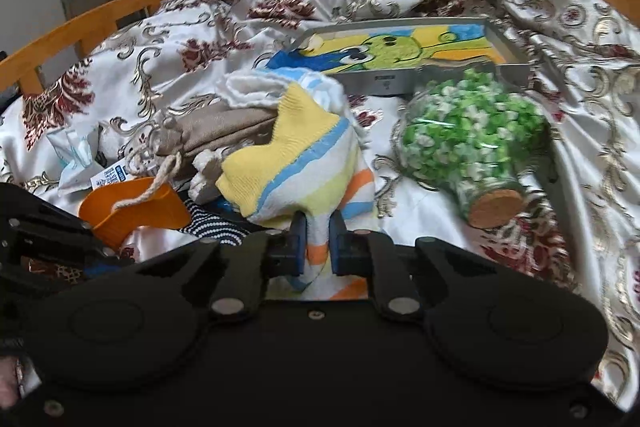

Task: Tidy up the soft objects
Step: 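Lift the striped sock with the right gripper and lower it into the metal tray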

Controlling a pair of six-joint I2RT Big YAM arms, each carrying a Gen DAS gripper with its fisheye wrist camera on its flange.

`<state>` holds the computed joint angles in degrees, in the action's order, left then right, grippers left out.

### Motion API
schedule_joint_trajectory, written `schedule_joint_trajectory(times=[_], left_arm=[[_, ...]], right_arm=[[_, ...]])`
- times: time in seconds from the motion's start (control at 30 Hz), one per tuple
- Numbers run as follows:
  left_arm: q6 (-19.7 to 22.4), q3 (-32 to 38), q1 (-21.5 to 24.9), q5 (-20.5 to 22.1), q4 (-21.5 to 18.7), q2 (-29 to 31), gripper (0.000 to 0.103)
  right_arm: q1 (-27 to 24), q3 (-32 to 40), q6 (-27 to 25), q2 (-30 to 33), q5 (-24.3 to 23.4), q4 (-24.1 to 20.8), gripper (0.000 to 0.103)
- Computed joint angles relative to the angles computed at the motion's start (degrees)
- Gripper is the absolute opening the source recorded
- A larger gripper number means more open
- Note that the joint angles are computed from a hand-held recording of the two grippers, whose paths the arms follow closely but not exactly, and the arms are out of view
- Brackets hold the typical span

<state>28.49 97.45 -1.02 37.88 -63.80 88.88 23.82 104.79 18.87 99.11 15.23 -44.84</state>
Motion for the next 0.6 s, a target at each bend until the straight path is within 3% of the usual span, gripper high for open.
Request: schedule_joint_trajectory(times=[0.2, 0.37, 0.6], left_arm=[[-6.25, -2.44, 1.55, 2.48, 5.70, -3.13, 0.002], [-10.47, -2.62, 2.40, 4.12, 10.67, -5.23, 0.002], [-13.74, 0.69, 0.44, 1.26, 14.29, -5.08, 0.002]], right_arm=[[0.61, -3.47, 0.66, -4.16, 3.55, 2.58, 0.004], [1.31, -5.71, -0.15, -7.25, 6.85, 7.25, 0.004], [-0.10, -7.20, -3.07, -9.48, 6.29, 14.19, 0.004]])
